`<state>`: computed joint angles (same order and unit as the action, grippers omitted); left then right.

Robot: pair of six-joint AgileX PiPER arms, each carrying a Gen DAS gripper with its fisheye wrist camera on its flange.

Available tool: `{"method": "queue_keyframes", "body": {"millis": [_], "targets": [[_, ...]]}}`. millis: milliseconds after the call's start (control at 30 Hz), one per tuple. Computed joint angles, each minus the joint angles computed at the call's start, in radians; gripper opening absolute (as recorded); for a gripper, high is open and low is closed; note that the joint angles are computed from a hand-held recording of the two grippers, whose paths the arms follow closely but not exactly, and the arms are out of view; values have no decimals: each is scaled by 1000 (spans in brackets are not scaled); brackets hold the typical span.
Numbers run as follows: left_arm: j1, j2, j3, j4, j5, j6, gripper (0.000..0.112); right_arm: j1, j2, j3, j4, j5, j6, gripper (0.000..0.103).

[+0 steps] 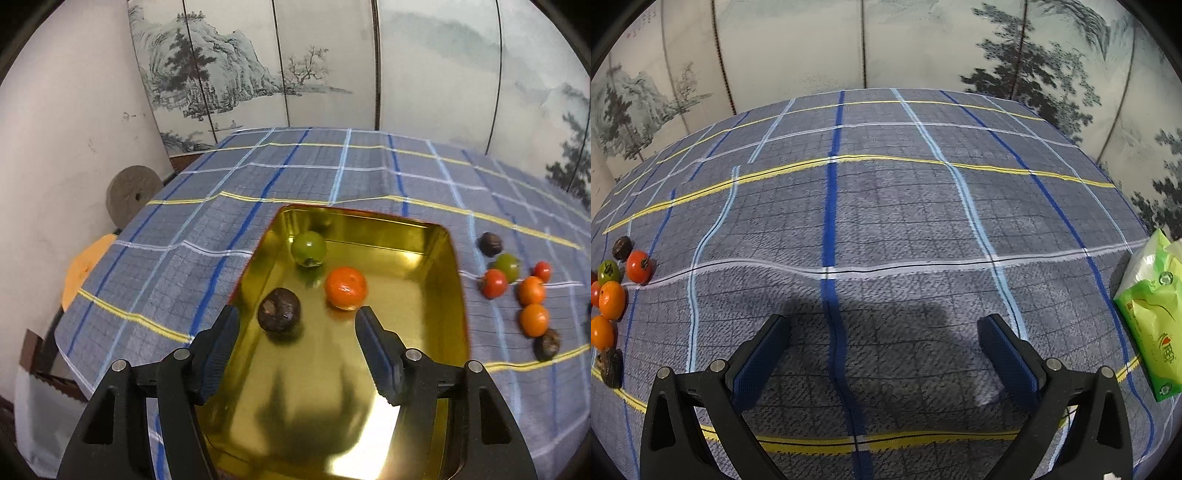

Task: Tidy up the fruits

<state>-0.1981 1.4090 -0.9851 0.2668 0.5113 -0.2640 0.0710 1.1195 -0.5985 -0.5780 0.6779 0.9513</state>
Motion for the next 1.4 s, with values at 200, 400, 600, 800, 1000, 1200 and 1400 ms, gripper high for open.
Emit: {"method": "queue_keyframes", "body": {"millis": [200, 400, 600, 800, 1000, 1200, 1400], "targets": [[-38, -97, 46, -18, 24, 16, 67, 115, -97, -4, 117, -55, -71, 88], [-82, -164, 81, -21, 44, 12, 71, 349, 38, -200, 493, -108, -443, 83], [-72, -194, 98, -68, 53, 62, 72, 514, 268, -375, 460, -55, -434, 58], [-42, -204, 114, -105, 51, 115, 72, 495, 346, -408, 478, -67, -431, 56], [-18, -201, 120, -126, 45, 135, 72, 460, 413, -440, 534, -72, -489, 33], [67, -226, 130, -216, 50, 227, 72, 493, 378, -441, 535, -96, -467, 31], [121, -254, 143, -201, 56, 233, 72, 568, 427, -611, 621, -64, -557, 31]]}}
